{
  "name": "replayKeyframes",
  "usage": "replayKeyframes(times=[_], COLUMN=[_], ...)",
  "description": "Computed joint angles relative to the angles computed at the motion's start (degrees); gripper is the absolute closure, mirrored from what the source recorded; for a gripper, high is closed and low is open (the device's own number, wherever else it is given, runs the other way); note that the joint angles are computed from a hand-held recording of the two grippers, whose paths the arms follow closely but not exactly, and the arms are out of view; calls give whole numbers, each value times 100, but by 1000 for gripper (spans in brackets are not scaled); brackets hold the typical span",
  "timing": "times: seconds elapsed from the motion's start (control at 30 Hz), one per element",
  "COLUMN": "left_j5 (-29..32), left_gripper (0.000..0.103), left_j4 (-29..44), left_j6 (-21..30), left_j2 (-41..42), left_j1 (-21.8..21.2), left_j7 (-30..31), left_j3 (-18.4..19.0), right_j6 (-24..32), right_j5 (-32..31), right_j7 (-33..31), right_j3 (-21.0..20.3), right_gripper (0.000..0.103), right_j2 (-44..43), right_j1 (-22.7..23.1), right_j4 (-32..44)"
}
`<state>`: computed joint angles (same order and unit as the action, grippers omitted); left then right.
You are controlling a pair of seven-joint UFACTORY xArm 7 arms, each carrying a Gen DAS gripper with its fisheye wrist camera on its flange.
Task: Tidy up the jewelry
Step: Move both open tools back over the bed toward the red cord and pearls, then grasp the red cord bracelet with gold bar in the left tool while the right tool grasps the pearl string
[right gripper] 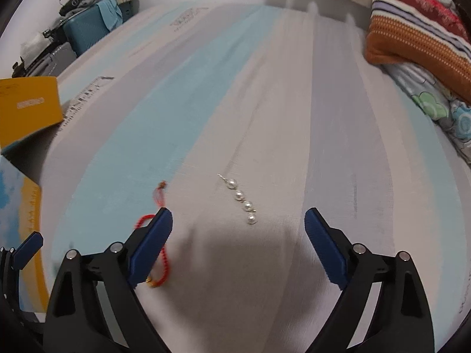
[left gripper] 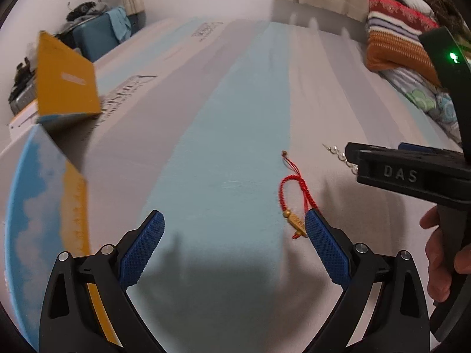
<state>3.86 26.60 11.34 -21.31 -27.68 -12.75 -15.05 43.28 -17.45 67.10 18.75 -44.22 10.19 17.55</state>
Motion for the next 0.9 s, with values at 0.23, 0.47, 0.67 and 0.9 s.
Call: replayKeyframes(times=[0.23,0.47,0.67,0.9], left_j5=[605,1404,2065,1761], left_gripper=[9,10,19,42], left_j4=[175,381,431,326], left_j6=[-357,-650,-736,-803], left_j2=[656,1217,1371,1331], left_j1=[411,838,825,480], left_j7=[-538,-1224,-1667,-1273], left_j3=[-455,-729,-676,-317], right_j6=[-969,-1208,-1230,-1197], right_j5=[3,-152,-461,-529], right_j7=[-1,86,304,243], right_j3=[-222,-21,145,7], right_gripper=[26,31,38,71], right_j2=[197,546,736,814], right_j1=[-263,-520,-577,-448], right_j4=[-582,-567,-478,-392])
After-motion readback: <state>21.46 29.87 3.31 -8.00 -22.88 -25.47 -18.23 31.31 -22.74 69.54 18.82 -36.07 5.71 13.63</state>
